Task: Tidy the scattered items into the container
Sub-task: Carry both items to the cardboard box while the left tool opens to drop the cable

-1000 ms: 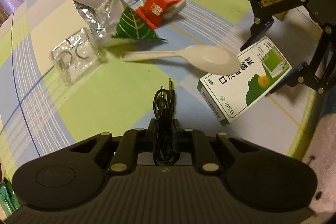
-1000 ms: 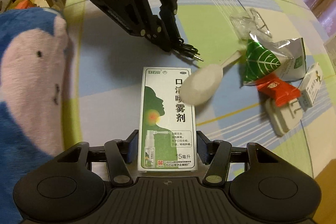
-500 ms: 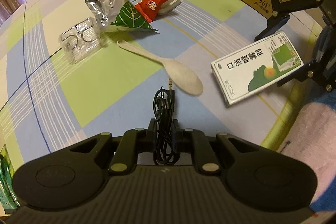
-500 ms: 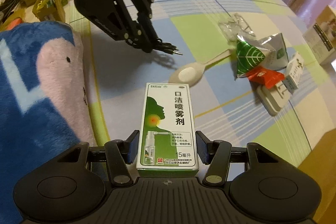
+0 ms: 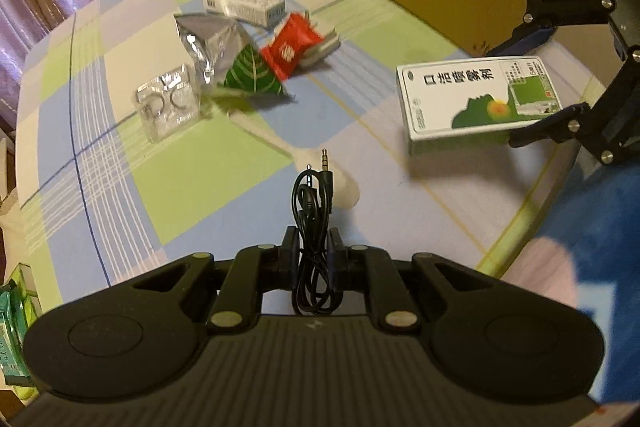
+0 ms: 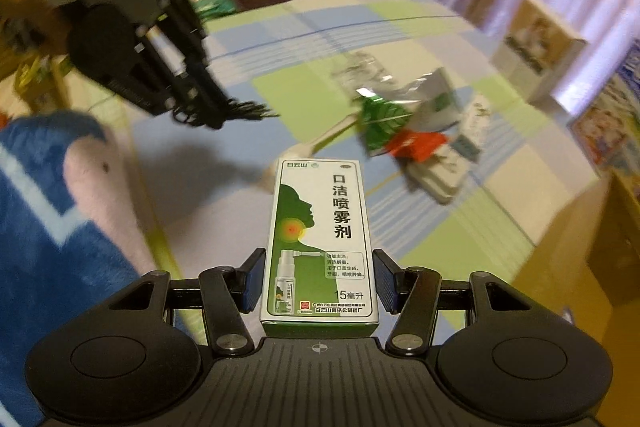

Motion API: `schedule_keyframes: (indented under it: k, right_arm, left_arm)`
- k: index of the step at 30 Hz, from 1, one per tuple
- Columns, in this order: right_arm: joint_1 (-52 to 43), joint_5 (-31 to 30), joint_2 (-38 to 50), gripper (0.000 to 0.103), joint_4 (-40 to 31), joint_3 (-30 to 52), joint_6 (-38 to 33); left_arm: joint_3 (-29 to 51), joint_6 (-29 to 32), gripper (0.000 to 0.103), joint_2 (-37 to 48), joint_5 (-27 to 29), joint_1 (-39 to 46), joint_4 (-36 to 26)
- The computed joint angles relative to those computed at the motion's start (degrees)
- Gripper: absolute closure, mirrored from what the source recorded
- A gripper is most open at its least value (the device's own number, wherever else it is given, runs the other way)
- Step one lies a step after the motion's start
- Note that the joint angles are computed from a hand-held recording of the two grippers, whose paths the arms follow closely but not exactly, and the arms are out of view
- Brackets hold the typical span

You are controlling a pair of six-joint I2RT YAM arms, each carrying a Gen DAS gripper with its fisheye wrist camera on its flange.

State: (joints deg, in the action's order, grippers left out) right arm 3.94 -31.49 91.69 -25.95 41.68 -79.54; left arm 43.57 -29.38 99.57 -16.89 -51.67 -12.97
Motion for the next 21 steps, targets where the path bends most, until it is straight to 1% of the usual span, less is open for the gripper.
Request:
schedule_keyframes:
  k: [4, 10, 16, 21]
  right_arm:
    - [-3.86, -2.91, -2.83, 0.051, -1.06, 0.76, 3.69]
    - [-11.1, -7.19, -5.09, 0.051, -3.55, 3.36, 6.4]
    - [-18.75, -9.96, -3.36, 0.051, -6.74, 8.4, 7.48]
    - [-24.37, -11.81, -0.62, 0.051, -8.47, 13.29, 8.67]
  left_arm:
    - [3.8, -2.84, 0.093, -0.37, -2.28, -2.26, -3.31]
    - [10.51, -5.29, 0.093, 0.92, -4.92, -5.16, -6.4]
    - [20.05, -5.11, 0.093, 5.36, -5.12, -6.98, -8.59]
    - [31.27, -2.87, 0.093, 11.95, -4.65, -8.05, -10.5]
